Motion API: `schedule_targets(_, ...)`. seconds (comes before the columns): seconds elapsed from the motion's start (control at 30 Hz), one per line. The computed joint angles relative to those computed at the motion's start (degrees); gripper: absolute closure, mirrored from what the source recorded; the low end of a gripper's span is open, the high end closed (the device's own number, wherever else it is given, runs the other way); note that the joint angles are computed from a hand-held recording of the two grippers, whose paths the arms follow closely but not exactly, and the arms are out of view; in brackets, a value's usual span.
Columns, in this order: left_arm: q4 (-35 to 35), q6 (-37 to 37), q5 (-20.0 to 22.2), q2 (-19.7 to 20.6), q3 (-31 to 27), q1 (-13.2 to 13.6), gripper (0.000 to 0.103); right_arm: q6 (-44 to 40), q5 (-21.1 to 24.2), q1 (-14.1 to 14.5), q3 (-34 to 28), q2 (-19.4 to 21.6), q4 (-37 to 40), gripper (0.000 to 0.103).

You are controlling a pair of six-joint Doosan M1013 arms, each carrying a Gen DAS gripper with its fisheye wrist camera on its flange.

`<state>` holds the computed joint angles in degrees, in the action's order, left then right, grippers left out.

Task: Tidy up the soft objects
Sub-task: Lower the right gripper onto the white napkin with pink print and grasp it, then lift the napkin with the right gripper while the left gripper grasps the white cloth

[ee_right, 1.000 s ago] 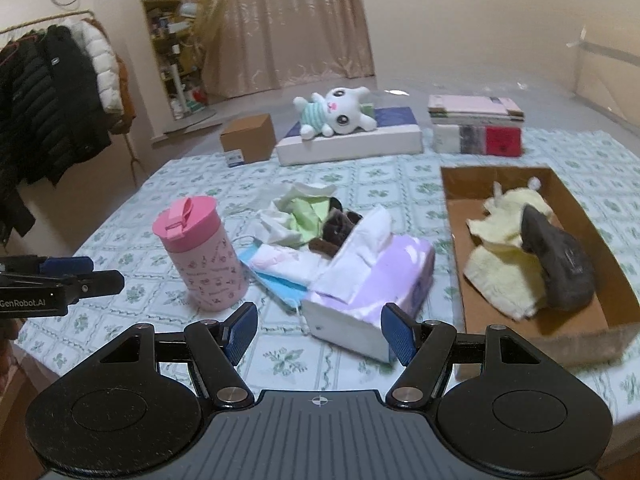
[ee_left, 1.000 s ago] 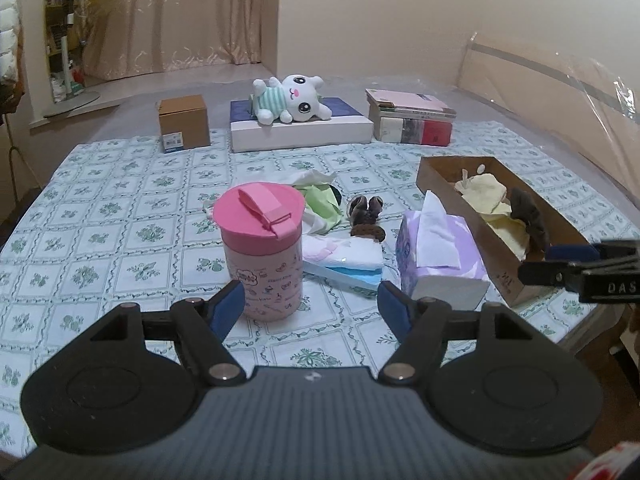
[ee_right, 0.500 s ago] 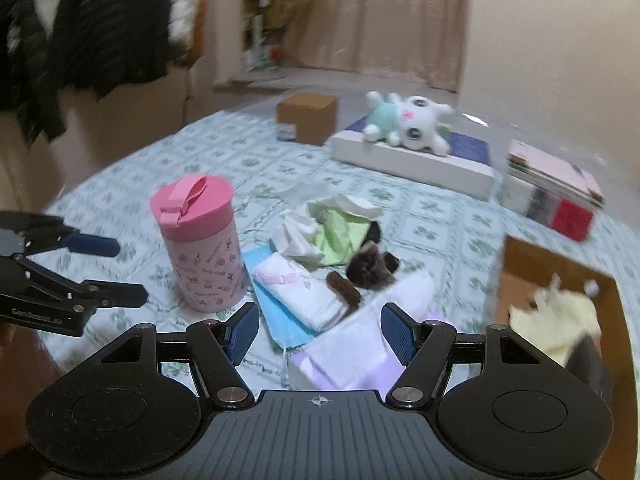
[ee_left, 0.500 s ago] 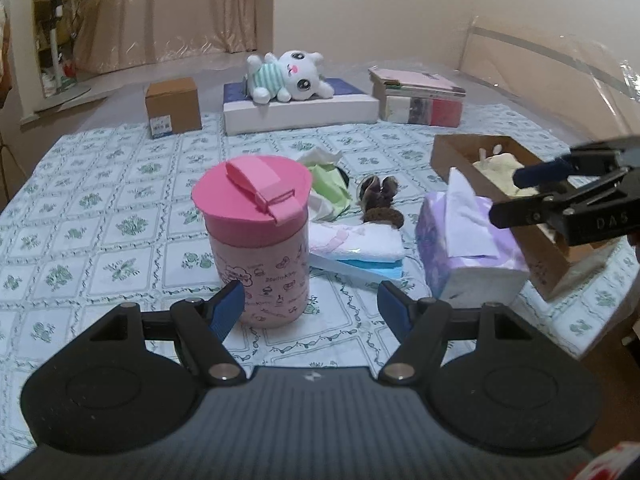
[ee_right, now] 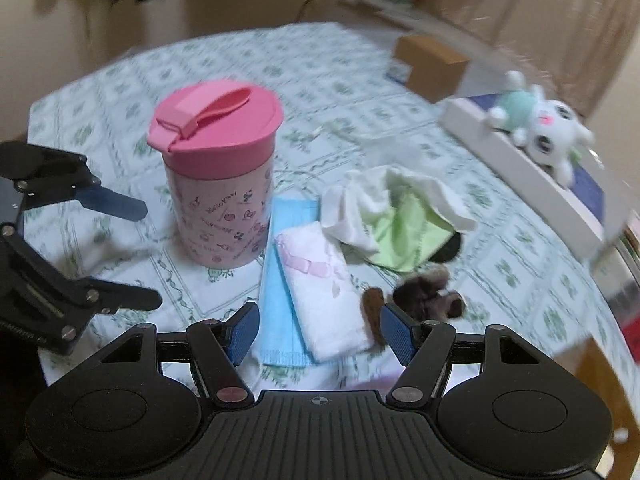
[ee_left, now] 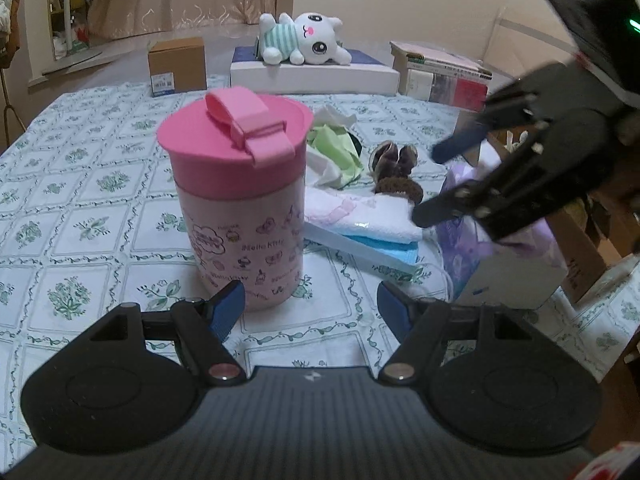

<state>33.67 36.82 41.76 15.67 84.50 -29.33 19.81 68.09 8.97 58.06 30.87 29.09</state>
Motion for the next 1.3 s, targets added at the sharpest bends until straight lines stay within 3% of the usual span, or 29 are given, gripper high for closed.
schedule_targets(0.27, -5.59, 7.83, -3.37, -2.69, 2.72, 2.15, 0.033, -1.47, 5.64, 2.38, -7.73, 5.83, -6.04, 0.035)
schedule_targets(0.4, -8.29, 14.30, -2.30, -4.51, 3.84, 4.26, 0.033, -1.22, 7.64, 2.98, -10.23, 7.71, -7.43, 0.038)
schedule_targets(0.7, -15.77, 27.51, -3.16, -6.53, 4.15, 9.94, 0.033, 0.33, 9.82, 3.73, -13.06, 9.95, -10.27, 0.055)
schedule_targets(0.8, -19.22, 32.68, -2.86, -6.44, 3.08, 12.08, 0.033, 1.13, 9.44, 3.47, -12.82, 9.56, -9.23, 0.075)
schedule_targets(0.83, -20.37, 34.47, -2.37, -6.25, 2.36, 12.88, 0.033, 1.73, 9.86, 3.26, -13.21, 9.61, -8.53, 0.081)
schedule_targets(1.0, -25.18, 42.29, 0.37, -4.10, -3.07, 16.23, 0.033, 5.24, 9.99, 2.22, -13.97, 9.10, -4.89, 0.088)
schedule_targets(1.3, -35.84, 56.35, 7.50, 5.43, -18.18, 19.77, 0.033, 9.36, 8.66, 0.32, -13.60, 7.13, 0.90, 0.097)
